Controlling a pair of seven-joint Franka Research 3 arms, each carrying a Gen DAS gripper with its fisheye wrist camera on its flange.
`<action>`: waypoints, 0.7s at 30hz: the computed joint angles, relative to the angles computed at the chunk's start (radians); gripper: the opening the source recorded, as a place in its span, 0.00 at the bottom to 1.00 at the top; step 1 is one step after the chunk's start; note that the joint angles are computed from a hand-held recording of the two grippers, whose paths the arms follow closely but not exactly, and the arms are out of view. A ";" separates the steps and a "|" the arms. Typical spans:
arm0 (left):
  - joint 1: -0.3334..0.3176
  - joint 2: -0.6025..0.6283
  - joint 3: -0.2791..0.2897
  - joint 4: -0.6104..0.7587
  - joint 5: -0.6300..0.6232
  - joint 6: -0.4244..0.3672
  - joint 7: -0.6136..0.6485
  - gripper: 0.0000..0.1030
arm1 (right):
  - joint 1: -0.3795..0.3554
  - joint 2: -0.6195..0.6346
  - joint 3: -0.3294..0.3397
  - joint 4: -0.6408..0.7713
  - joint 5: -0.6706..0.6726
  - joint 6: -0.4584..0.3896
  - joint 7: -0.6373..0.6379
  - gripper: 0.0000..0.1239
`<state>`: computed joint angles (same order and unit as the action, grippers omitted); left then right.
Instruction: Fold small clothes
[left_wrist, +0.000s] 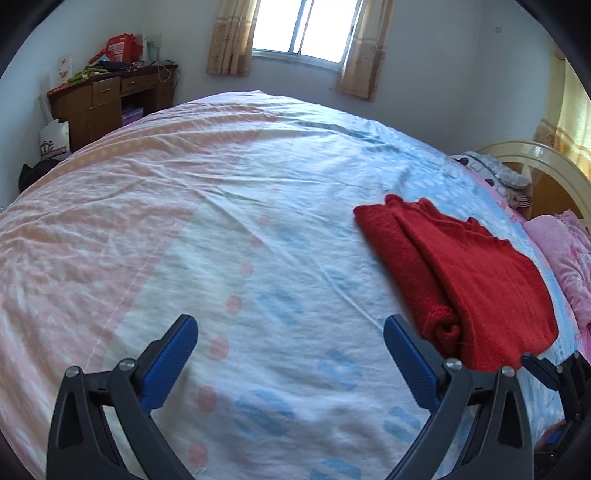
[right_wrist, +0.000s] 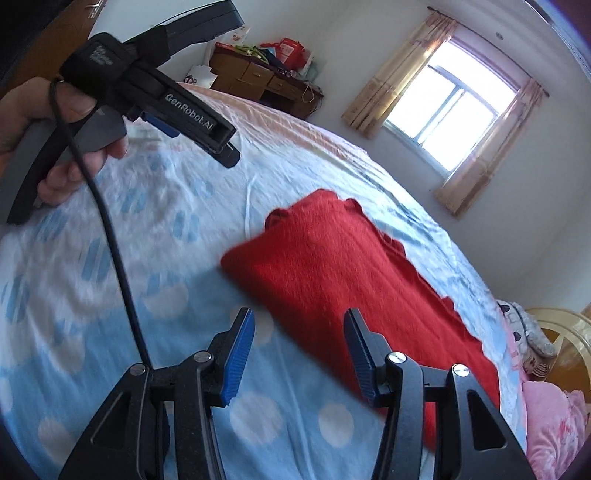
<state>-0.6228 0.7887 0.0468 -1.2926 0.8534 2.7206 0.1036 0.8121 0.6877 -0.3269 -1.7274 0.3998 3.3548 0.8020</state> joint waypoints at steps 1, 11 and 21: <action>0.004 0.003 -0.003 0.002 -0.002 0.009 0.004 1.00 | 0.004 0.015 -0.007 0.021 0.002 -0.008 0.002 0.41; 0.028 0.078 -0.021 0.115 -0.068 0.041 0.118 1.00 | 0.083 0.116 -0.111 0.127 0.011 -0.027 0.085 0.41; 0.090 0.264 -0.124 0.392 -0.316 0.071 0.381 1.00 | 0.067 0.109 -0.062 0.093 0.026 0.051 0.025 0.41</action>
<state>-0.5326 1.0531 -0.0771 -0.9009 0.5372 2.7916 0.4847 0.8791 0.7969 -0.3890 -1.6348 0.4261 3.4060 0.8269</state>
